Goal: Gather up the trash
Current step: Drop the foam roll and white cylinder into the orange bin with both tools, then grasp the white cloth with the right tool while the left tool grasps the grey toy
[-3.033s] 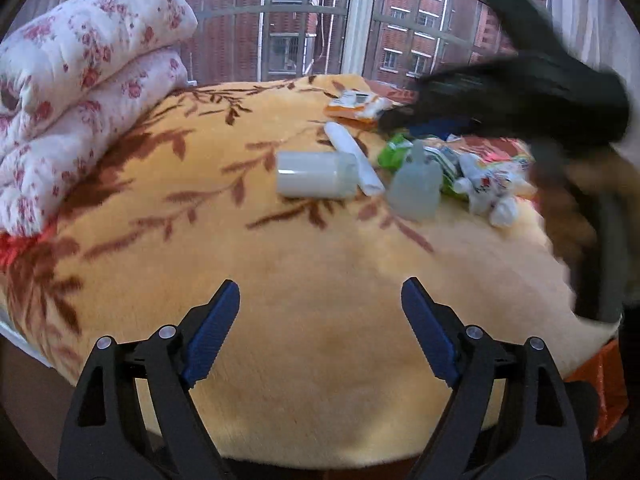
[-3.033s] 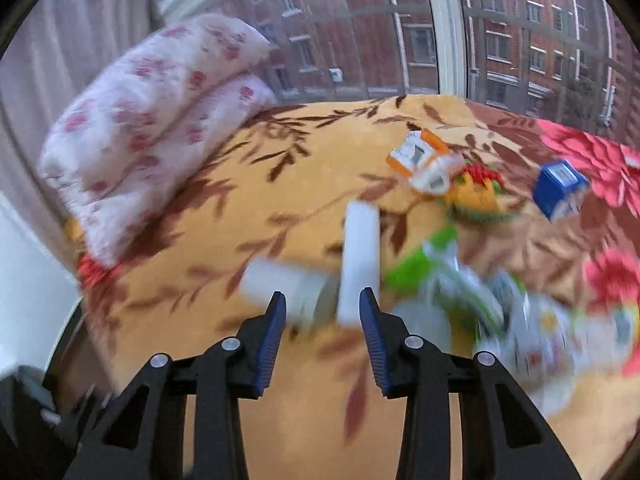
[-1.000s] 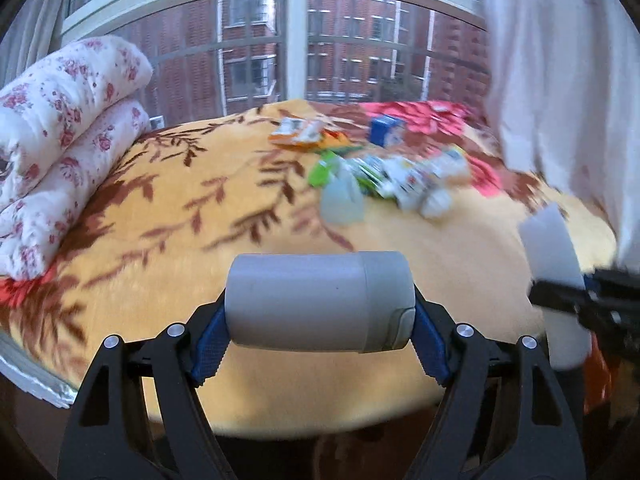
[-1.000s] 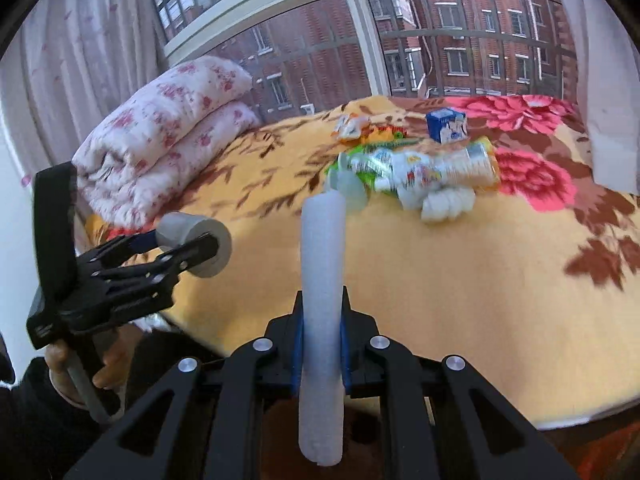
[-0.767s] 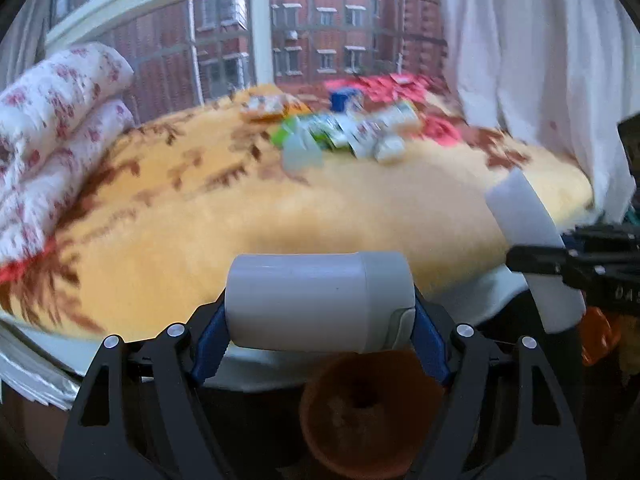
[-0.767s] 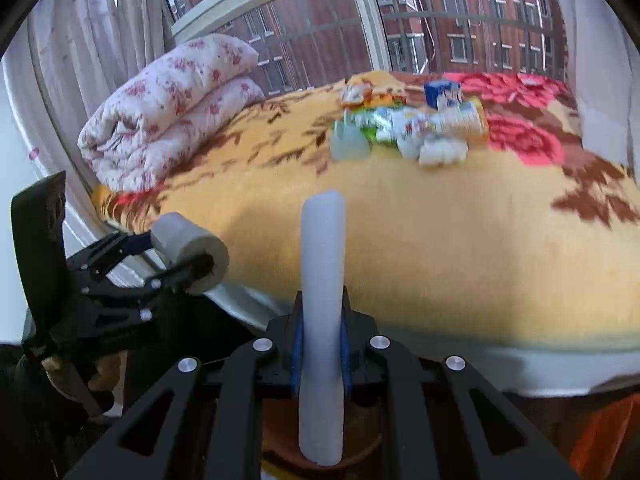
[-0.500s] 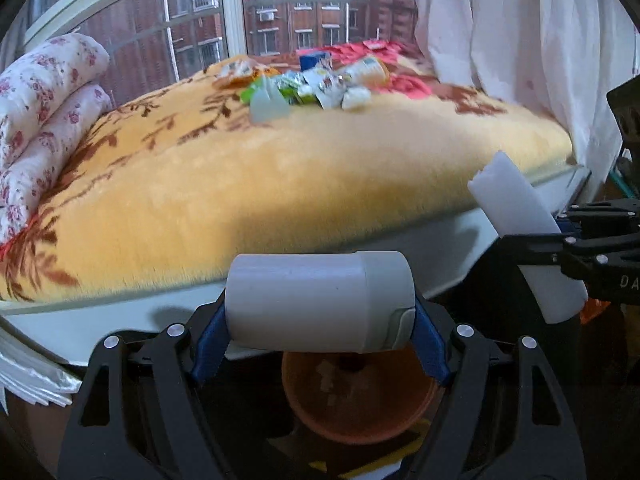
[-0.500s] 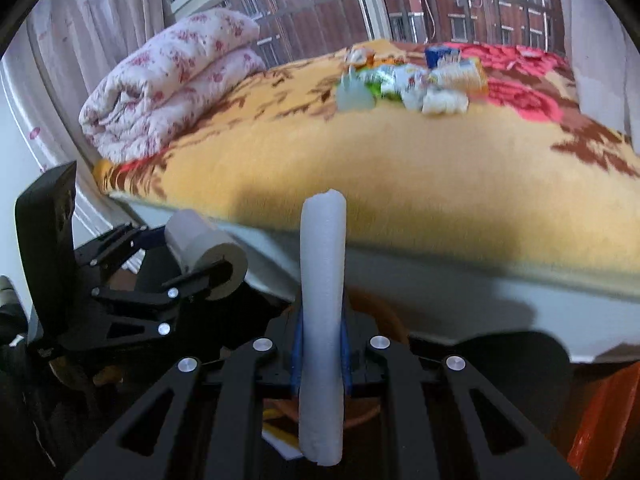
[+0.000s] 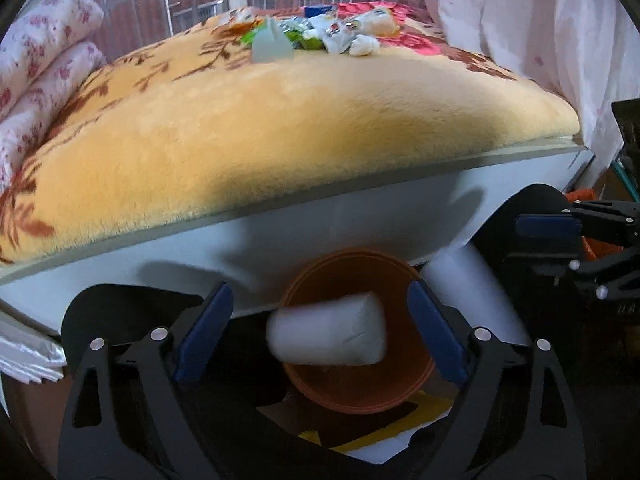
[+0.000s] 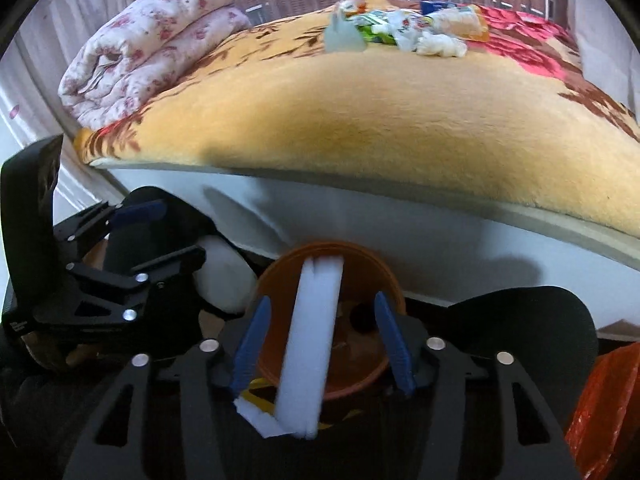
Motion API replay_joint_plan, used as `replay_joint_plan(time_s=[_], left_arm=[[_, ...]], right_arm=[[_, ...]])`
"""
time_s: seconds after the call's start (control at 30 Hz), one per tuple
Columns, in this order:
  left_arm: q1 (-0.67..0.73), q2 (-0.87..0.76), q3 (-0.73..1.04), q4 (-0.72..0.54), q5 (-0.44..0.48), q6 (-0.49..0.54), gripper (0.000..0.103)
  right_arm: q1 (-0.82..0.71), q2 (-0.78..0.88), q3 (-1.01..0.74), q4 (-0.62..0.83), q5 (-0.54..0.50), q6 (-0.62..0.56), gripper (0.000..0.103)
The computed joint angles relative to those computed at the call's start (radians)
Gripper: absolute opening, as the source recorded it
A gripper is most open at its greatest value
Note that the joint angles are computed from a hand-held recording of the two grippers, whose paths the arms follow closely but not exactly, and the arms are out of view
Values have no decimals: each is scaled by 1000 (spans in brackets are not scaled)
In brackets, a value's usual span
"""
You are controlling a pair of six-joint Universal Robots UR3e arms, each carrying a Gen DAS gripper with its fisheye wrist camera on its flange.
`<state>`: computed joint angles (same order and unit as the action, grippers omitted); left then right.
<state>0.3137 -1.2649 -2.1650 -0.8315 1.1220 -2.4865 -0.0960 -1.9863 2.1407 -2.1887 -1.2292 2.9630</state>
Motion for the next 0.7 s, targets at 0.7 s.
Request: replay_joint_plan(time_s=[0.7], left_arm=[[-90, -207, 210, 194, -12, -184, 87]], right_arm=[[-106, 562, -639, -152, 15, 113, 49]])
